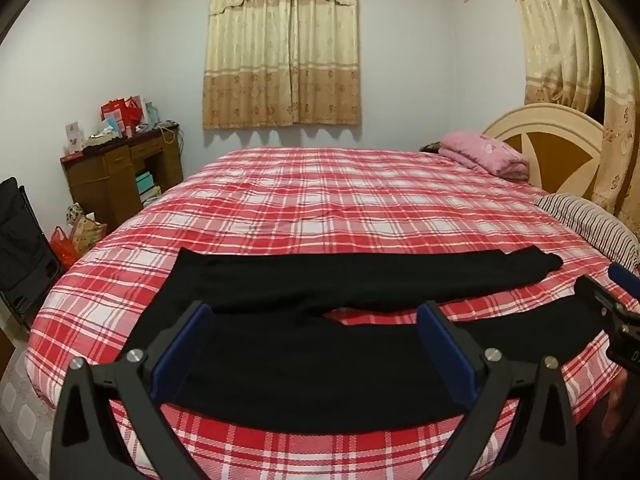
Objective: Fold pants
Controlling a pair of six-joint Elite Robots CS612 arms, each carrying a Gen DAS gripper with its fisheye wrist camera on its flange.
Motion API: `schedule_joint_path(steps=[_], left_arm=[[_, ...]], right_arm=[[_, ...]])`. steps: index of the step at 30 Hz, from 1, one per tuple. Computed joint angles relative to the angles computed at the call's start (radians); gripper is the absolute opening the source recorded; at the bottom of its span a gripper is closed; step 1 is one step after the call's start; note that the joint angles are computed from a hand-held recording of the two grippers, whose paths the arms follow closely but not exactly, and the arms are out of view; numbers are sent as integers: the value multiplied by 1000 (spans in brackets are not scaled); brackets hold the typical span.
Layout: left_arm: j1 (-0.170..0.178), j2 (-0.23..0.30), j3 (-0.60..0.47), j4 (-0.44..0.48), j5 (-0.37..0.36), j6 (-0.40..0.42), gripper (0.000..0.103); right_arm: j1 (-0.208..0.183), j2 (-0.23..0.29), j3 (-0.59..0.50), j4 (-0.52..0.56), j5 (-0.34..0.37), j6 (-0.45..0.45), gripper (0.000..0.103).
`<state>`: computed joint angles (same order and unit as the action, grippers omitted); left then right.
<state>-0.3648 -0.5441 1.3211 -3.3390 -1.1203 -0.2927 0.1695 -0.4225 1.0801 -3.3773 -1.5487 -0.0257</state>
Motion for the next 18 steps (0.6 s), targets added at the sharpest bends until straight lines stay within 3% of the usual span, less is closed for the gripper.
schedule_joint_path(steps=[18], left_arm=[[4,5,-1,-27,-25,11,103]], right_arm=[[2,11,-14,12,-1,-9,102]])
